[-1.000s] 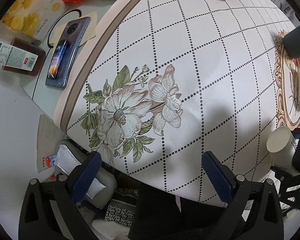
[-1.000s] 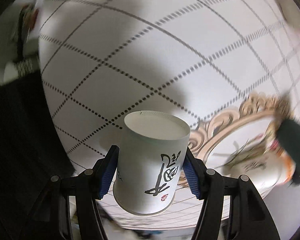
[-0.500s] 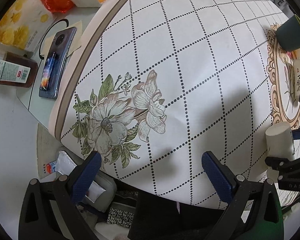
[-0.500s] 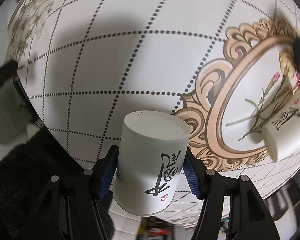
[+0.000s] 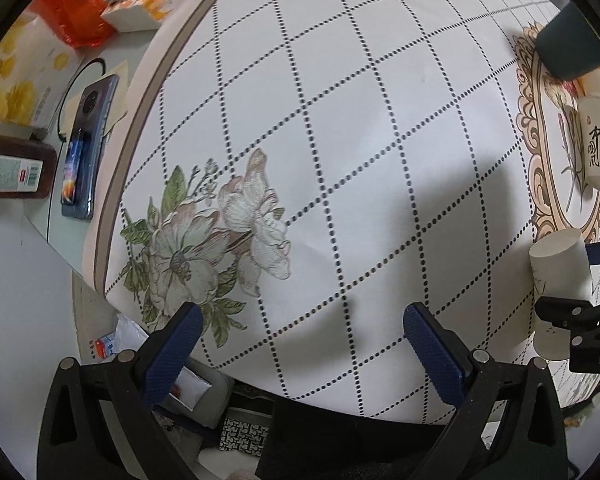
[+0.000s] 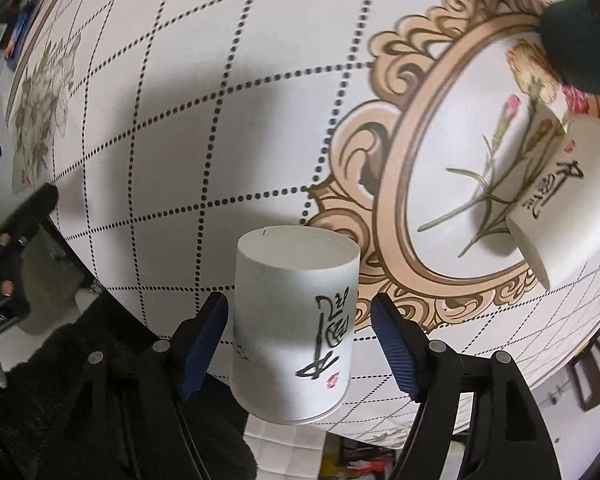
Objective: Flip cup upside down
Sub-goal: 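Lift the cup with the right gripper and rotate it opening-down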
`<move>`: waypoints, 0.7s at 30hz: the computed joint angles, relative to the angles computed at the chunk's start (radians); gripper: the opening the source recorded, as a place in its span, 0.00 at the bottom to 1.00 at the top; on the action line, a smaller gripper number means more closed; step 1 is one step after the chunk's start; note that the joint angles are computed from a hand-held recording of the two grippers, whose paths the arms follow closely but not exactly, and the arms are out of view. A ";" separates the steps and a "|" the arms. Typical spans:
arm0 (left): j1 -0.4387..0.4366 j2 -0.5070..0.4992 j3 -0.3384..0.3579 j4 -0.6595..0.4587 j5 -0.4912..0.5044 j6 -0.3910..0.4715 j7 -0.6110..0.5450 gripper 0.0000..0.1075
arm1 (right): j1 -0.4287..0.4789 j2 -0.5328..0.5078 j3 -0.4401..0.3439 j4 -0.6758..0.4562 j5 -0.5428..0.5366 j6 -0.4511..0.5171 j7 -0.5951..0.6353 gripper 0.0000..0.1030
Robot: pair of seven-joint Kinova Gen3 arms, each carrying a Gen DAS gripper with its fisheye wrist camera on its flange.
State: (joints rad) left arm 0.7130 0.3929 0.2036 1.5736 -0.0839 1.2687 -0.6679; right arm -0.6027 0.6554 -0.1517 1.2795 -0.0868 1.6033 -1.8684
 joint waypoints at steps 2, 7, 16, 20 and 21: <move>0.008 0.018 0.004 -0.027 -0.005 0.015 -0.004 0.96 | 0.006 -0.012 0.003 0.010 -0.005 -0.011 -0.009 0.74; 0.038 0.060 0.002 -0.099 -0.016 0.059 -0.009 0.96 | 0.024 -0.078 0.000 0.092 -0.035 -0.092 -0.045 0.61; 0.065 0.103 -0.010 -0.175 -0.019 0.098 -0.020 0.96 | 0.098 -0.377 -0.002 0.387 -0.054 -0.348 -0.101 0.60; 0.088 0.127 -0.013 -0.213 -0.020 0.110 -0.005 0.96 | 0.100 -0.545 -0.019 0.531 -0.026 -0.509 -0.181 0.60; 0.093 0.133 -0.014 -0.223 -0.021 0.116 -0.004 0.96 | 0.094 -0.576 -0.029 0.553 -0.013 -0.550 -0.213 0.60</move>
State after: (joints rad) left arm 0.8063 0.5261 0.1898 1.3506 -0.1048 1.3848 -0.6714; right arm -0.5084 0.0799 -0.1804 1.8327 -0.0995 1.0536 -2.0811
